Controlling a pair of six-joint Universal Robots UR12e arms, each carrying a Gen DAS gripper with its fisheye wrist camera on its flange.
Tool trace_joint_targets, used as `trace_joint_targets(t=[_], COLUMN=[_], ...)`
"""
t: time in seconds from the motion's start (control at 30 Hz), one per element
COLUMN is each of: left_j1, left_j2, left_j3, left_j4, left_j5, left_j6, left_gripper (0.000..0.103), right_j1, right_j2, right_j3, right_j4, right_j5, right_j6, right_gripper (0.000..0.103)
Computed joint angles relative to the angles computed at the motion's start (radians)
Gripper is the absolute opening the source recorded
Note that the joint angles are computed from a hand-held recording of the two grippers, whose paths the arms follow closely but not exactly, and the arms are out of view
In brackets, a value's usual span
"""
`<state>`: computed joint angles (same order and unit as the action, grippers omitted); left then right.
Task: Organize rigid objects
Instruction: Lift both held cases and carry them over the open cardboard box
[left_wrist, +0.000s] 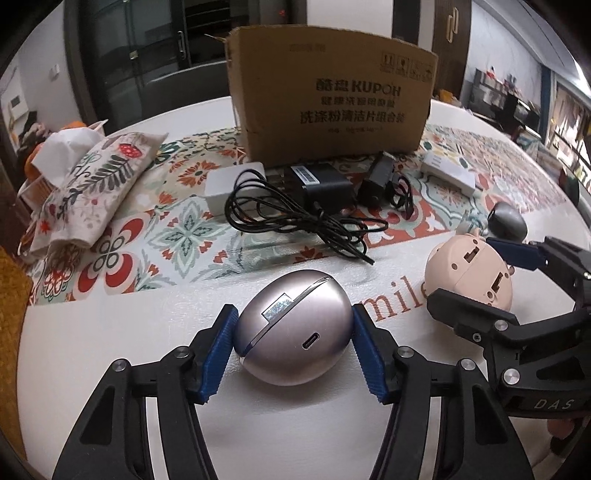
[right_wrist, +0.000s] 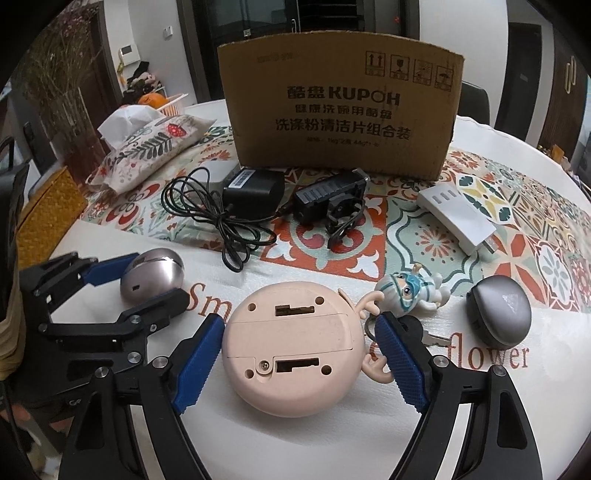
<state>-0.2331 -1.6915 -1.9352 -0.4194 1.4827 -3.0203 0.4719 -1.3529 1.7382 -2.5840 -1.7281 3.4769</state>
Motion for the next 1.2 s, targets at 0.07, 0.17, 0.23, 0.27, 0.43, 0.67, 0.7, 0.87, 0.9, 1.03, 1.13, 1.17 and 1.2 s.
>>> trace_joint_targets(t=[0.07, 0.17, 0.23, 0.27, 0.43, 0.67, 0.7, 0.87, 0.9, 1.03, 1.13, 1.17, 1.2], left_j1=[-0.001, -0.004, -0.008, -0.01, -0.017, -0.025, -0.027, -0.032, -0.032, -0.034, -0.035, -0.035, -0.035], left_j2=[0.005, 0.011, 0.013, 0.014, 0.01, 0.001, -0.001, -0.012, -0.015, -0.03, -0.044, -0.047, -0.05], left_j3=[-0.001, 0.002, 0.006, 0.01, 0.03, 0.066, 0.073, 0.107, 0.113, 0.15, 0.179, 0.187, 0.195], left_j4=[0.007, 0.017, 0.027, 0.034, 0.085, 0.146, 0.153, 0.173, 0.175, 0.176, 0.179, 0.179, 0.178], left_j5=[0.004, 0.013, 0.02, 0.024, 0.036, 0.045, 0.051, 0.058, 0.057, 0.06, 0.058, 0.058, 0.059], left_j6=[-0.013, -0.038, -0.049, -0.056, -0.081, -0.118, -0.12, -0.131, -0.132, -0.133, -0.123, -0.121, -0.119], left_gripper=[0.061, 0.061, 0.061, 0.061, 0.061, 0.061, 0.061, 0.061, 0.061, 0.061, 0.061, 0.061, 0.061], right_j1=[0.002, 0.005, 0.006, 0.005, 0.005, 0.001, -0.001, -0.005, -0.006, -0.015, -0.021, -0.024, -0.026], right_j2=[-0.002, -0.008, -0.011, -0.014, -0.021, -0.025, -0.024, -0.021, -0.02, -0.015, -0.009, -0.007, -0.004], right_j3=[0.002, 0.003, 0.005, 0.005, 0.002, -0.009, -0.013, -0.029, -0.033, -0.049, -0.066, -0.07, -0.078], right_j4=[-0.008, -0.023, -0.035, -0.044, -0.084, -0.164, -0.174, -0.23, -0.241, -0.278, -0.296, -0.305, -0.309], right_j5=[-0.008, -0.023, -0.035, -0.044, -0.103, -0.174, -0.179, -0.218, -0.223, -0.236, -0.247, -0.248, -0.254], right_j6=[0.0, 0.002, 0.007, 0.012, 0.019, 0.011, 0.005, -0.019, -0.022, -0.033, -0.04, -0.043, -0.048], right_gripper=[0.084, 0.084, 0.084, 0.084, 0.084, 0.084, 0.084, 0.084, 0.084, 0.084, 0.084, 0.084, 0.084])
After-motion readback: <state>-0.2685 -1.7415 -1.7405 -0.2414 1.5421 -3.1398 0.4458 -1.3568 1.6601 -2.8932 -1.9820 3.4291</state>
